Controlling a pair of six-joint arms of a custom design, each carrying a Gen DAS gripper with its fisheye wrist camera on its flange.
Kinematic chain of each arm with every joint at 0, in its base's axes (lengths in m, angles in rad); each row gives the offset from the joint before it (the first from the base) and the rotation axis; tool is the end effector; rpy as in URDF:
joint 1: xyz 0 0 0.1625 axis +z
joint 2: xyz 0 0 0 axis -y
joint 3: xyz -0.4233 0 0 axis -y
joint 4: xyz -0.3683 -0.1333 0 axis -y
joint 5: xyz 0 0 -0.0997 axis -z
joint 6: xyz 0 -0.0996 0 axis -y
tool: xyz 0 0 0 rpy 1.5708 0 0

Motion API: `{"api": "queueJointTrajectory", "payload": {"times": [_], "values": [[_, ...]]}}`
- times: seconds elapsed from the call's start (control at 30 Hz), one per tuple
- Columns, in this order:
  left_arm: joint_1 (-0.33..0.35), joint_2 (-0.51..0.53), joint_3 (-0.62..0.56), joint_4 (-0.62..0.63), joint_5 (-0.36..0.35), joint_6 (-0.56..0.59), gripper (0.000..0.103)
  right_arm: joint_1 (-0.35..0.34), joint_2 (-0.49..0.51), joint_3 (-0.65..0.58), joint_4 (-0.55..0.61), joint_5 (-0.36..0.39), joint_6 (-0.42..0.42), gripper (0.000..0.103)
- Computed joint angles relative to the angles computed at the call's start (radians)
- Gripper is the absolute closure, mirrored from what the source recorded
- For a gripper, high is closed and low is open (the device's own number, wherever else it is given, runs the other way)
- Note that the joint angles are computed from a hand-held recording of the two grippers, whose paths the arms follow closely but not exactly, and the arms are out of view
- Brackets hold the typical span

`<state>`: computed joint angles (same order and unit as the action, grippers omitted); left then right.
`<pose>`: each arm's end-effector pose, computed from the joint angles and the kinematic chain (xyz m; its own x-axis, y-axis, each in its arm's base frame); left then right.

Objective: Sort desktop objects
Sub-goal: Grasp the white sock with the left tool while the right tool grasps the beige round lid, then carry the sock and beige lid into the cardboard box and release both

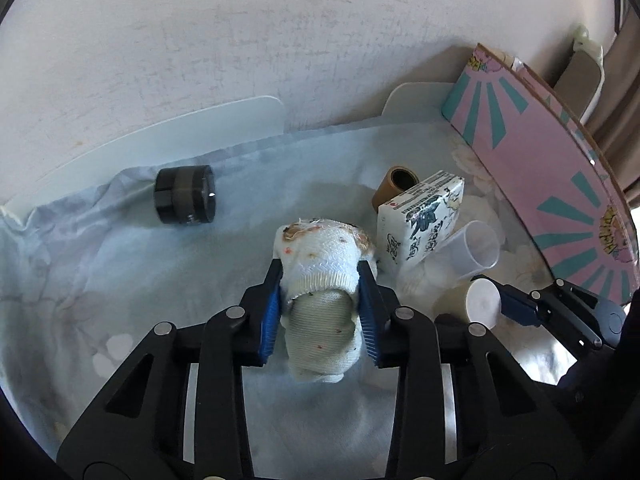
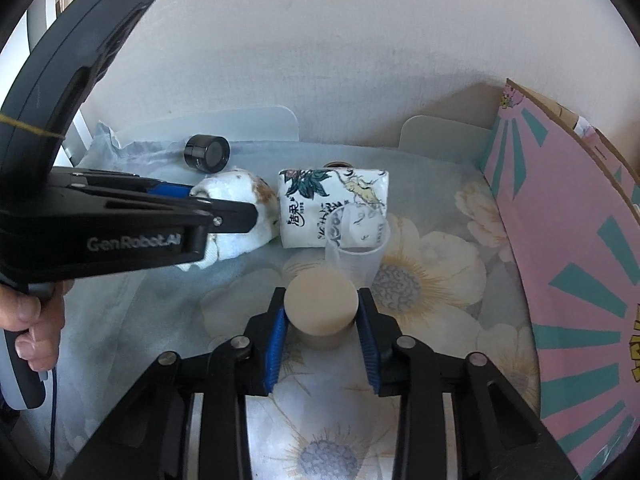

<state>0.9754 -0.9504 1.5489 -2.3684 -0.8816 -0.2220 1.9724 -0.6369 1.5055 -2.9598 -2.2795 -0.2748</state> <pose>-0.2092 -0.6594 0.2438 -0.8131 0.1419 -0.5645 0.3800 0.8640 -0.3302 0.3375 -0.6196 0.1170 -0.7023 -0.2156 0.6784 -0.5504 0.7689 -0.3253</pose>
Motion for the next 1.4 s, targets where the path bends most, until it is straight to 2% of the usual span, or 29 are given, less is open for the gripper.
{"api": "queueJointTrajectory", "payload": {"times": [0.2, 0.43, 0.6, 0.87, 1.07, 1.23, 1.4], "values": [[-0.022, -0.057, 0.023, 0.038, -0.003, -0.111, 0.072, 0.011, -0.04, 0.01, 0.072, 0.005, 0.033, 0.072], [-0.089, -0.123, 0.025, 0.138, 0.034, -0.26, 0.072, 0.038, -0.119, 0.013, 0.16, 0.038, 0.063, 0.072], [-0.143, -0.14, -0.015, 0.209, 0.069, -0.344, 0.072, 0.053, -0.176, -0.012, 0.236, 0.071, 0.052, 0.072], [-0.219, -0.081, -0.135, 0.28, 0.115, -0.381, 0.072, 0.054, -0.26, -0.065, 0.405, 0.131, 0.062, 0.072], [-0.253, -0.005, -0.232, 0.301, 0.112, -0.394, 0.072, 0.046, -0.31, -0.114, 0.516, 0.132, 0.035, 0.072], [-0.266, 0.08, -0.328, 0.315, 0.095, -0.39, 0.072, 0.021, -0.362, -0.112, 0.53, 0.134, 0.004, 0.072], [-0.273, 0.182, -0.436, 0.312, 0.06, -0.371, 0.072, -0.01, -0.406, -0.126, 0.608, 0.131, -0.018, 0.072]]}}
